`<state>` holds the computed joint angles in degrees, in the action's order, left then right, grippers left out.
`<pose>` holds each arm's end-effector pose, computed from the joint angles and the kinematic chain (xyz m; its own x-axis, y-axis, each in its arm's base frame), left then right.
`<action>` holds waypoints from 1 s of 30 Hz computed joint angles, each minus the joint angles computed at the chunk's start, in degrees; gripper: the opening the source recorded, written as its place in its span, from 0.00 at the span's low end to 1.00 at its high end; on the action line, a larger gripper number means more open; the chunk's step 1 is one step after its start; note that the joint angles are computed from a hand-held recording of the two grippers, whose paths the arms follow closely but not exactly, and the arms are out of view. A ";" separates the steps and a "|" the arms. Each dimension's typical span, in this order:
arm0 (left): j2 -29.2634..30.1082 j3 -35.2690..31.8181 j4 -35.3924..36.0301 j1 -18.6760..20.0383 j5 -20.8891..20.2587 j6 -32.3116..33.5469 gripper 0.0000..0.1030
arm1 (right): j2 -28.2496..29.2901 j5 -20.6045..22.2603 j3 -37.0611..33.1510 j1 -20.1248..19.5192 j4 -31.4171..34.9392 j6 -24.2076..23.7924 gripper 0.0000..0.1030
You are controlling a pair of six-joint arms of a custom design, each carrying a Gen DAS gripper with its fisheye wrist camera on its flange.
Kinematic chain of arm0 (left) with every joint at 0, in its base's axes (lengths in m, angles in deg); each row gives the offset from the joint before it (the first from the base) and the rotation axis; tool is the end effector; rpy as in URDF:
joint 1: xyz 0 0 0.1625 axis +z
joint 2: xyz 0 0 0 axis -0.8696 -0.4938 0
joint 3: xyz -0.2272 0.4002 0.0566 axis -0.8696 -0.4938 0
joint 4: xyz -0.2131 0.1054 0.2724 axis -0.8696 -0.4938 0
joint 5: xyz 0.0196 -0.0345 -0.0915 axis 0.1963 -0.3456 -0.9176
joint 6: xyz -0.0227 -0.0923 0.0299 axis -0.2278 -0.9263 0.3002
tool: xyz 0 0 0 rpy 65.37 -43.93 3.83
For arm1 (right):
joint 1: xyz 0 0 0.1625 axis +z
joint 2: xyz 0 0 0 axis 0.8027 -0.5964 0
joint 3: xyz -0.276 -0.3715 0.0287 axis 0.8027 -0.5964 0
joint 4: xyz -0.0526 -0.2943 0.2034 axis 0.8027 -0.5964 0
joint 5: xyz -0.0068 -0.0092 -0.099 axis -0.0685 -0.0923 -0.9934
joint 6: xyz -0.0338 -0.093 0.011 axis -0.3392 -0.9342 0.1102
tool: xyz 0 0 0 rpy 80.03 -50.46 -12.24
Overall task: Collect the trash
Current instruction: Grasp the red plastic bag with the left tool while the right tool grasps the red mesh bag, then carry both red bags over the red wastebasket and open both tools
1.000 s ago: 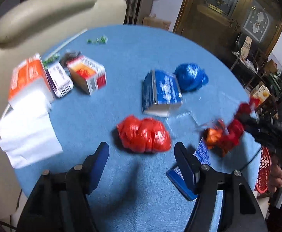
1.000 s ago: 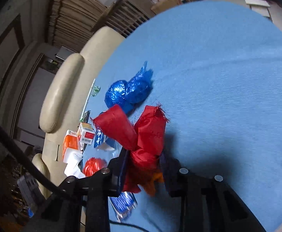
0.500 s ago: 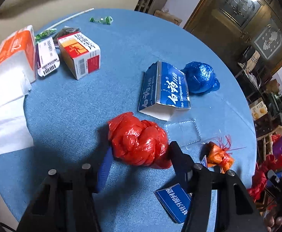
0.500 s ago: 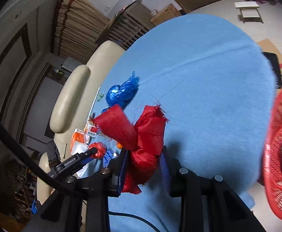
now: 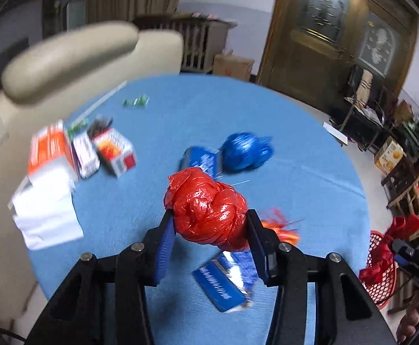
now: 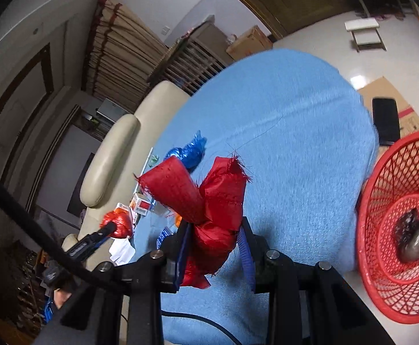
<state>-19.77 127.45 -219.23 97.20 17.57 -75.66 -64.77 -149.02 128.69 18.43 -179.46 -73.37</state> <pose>-0.4392 -0.6009 0.0458 -0.7704 -0.1139 -0.6274 0.3627 0.7310 -0.5781 -0.0392 -0.6263 0.4138 -0.9929 -0.1181 -0.0103 -0.0910 0.8151 -0.5721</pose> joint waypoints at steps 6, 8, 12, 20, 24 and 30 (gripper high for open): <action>4.12 -6.73 8.58 -4.35 5.22 2.59 0.49 | -3.31 1.00 2.05 -0.28 -2.12 -3.10 0.33; 5.41 -8.55 9.94 -5.32 6.44 3.75 0.49 | -4.59 1.26 2.97 -0.47 -2.93 -4.55 0.33; 8.14 -12.15 11.15 -6.93 7.72 6.85 0.49 | -6.93 1.94 4.73 -1.20 -4.38 -6.52 0.33; 12.77 -18.66 12.65 -8.63 7.36 12.22 0.49 | -10.13 3.40 7.17 -3.64 -6.17 -7.66 0.33; 14.82 -21.54 12.92 -9.13 7.05 14.98 0.49 | -11.16 4.19 7.17 -5.02 -5.75 -7.46 0.33; 17.80 -26.48 14.20 -9.56 5.77 18.03 0.49 | -12.75 5.15 7.56 -6.86 -5.90 -7.15 0.33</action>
